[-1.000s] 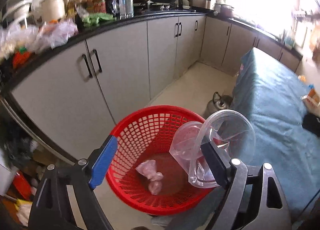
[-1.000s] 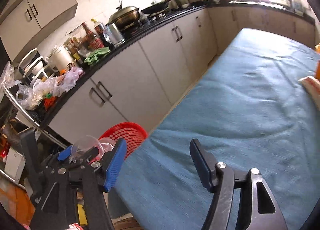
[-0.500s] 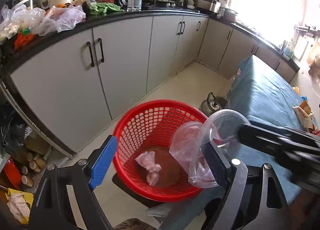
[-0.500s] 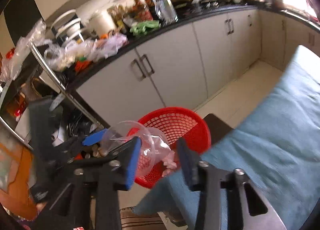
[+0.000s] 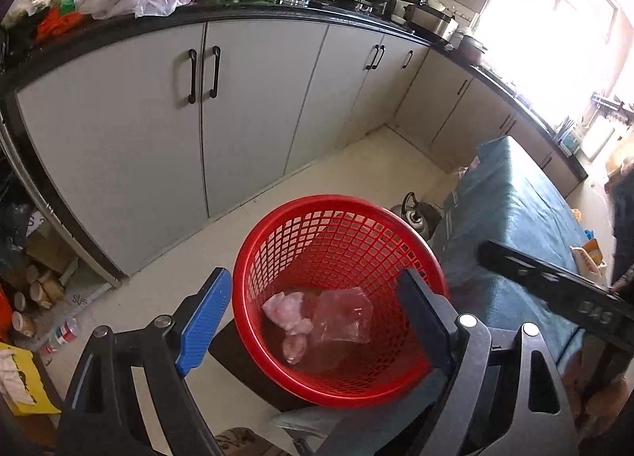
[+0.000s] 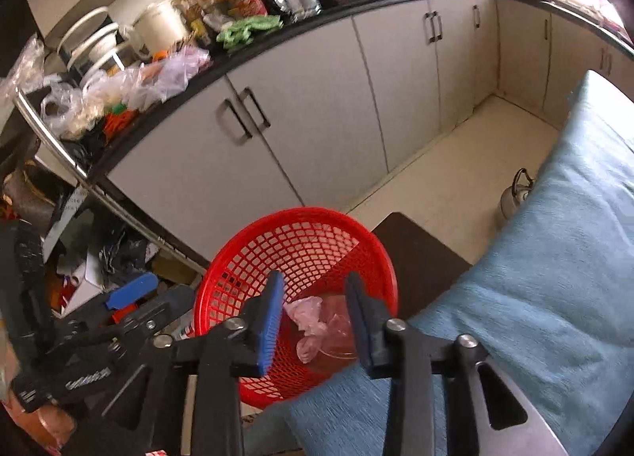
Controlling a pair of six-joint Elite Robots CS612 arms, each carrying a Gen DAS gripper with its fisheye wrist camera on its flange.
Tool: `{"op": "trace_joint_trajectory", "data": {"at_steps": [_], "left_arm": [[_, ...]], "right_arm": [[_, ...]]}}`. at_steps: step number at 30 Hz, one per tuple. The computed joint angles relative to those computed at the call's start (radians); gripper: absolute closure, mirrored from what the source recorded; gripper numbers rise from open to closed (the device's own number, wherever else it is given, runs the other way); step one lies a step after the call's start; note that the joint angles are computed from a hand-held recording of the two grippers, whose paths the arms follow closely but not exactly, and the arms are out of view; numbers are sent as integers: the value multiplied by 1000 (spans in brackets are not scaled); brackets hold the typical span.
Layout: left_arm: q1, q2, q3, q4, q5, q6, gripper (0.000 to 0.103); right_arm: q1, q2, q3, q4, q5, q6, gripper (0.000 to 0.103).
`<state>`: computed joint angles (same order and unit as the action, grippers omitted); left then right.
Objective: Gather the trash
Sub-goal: 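Move both tools back over the trash pile on the table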
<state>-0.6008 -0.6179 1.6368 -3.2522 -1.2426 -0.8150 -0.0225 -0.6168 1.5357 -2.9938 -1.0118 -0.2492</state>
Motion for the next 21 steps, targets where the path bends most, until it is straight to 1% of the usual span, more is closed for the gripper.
{"op": "trace_joint_trajectory", "data": {"at_steps": [2, 3, 4, 5, 7, 9, 11, 14, 15, 16, 17, 21], "left_arm": [[-7, -6, 0, 25, 22, -2, 18], [-14, -11, 0, 42, 47, 3, 18], [-23, -16, 1, 56, 80, 13, 18], [-33, -21, 3, 61, 113, 23, 18], [-51, -28, 5, 63, 167, 44, 18], [-73, -35, 10, 43, 210, 84, 18], [-95, -41, 15, 5, 225, 135, 18], [-121, -49, 20, -53, 212, 207, 18], [-131, -52, 19, -71, 194, 233, 18], [-137, -55, 17, -82, 177, 249, 18], [-146, -57, 13, -98, 146, 272, 18], [-172, -55, -21, -116, 74, 342, 18]], "right_arm": [[-13, -14, 29, -49, 1, 21, 53], [-20, -23, 44, -72, -1, 31, 51], [-29, -33, 64, -99, -9, 42, 47], [-41, -44, 90, -138, -18, 57, 43], [-62, -62, 134, -198, -32, 84, 38], [-92, -84, 191, -265, -58, 120, 37], [-122, -104, 240, -315, -82, 154, 37], [-180, -137, 328, -400, -122, 202, 36], [-197, -146, 352, -421, -135, 214, 36], [-223, -158, 387, -453, -151, 231, 35], [-242, -167, 409, -475, -161, 243, 34], [-317, -198, 490, -549, -218, 267, 32]]}}
